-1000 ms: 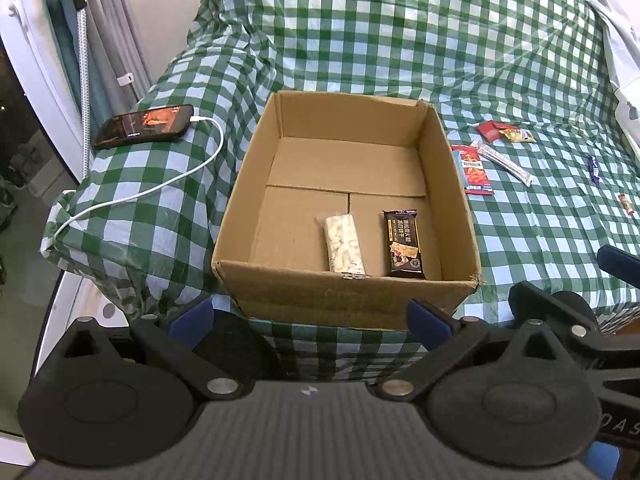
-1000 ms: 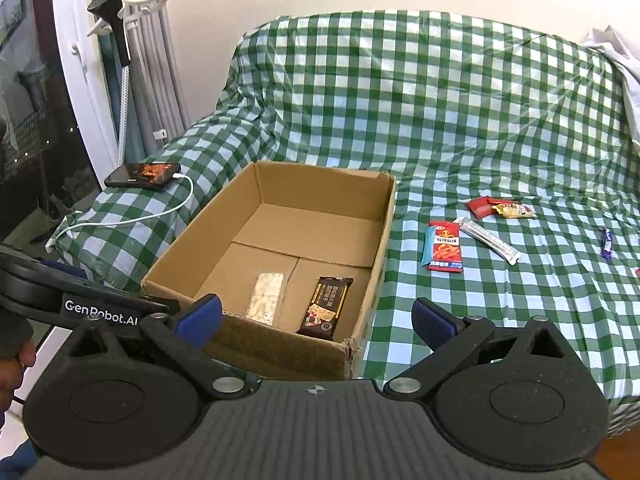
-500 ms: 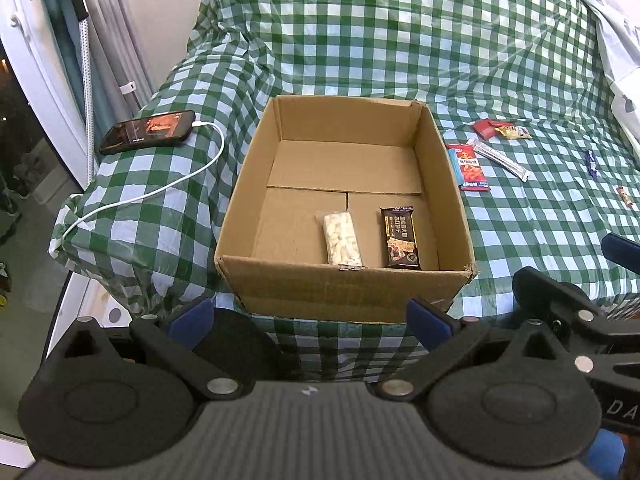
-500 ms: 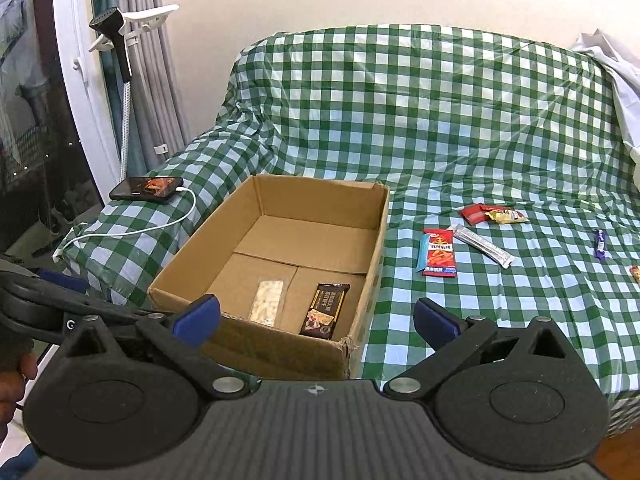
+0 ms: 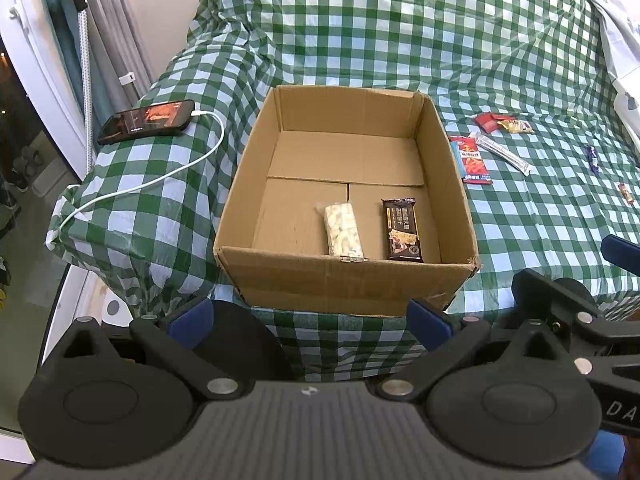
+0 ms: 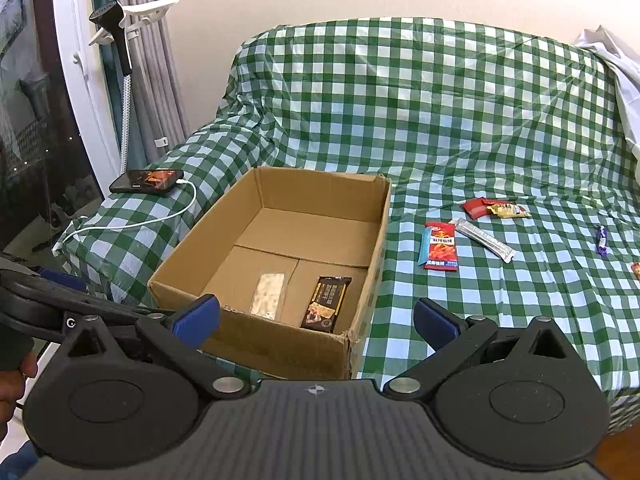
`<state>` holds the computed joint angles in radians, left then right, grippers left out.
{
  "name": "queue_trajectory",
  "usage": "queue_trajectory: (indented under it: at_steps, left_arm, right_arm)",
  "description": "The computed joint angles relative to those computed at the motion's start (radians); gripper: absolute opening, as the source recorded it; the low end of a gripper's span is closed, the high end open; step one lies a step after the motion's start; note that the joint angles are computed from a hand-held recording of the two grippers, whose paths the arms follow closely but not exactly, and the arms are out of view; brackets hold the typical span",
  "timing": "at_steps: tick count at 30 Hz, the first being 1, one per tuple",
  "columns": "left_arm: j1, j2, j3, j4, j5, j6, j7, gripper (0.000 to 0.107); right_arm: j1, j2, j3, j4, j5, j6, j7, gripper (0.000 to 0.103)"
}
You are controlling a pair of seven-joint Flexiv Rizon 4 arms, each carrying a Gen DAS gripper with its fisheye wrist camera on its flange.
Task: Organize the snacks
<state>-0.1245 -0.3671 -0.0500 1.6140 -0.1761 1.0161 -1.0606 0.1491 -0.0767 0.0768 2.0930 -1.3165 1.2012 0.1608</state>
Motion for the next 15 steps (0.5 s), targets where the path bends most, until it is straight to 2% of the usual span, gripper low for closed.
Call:
queue_trajectory:
  at_steps: [15]
  left_arm:
    - [-0.006,-0.017,0.010,-0.026,0.033,-0.048,-0.021,0.103]
  right_arm:
    - [0.013,-0.021,-0.001,0.002,0.136,0.001,-0.071,0.102]
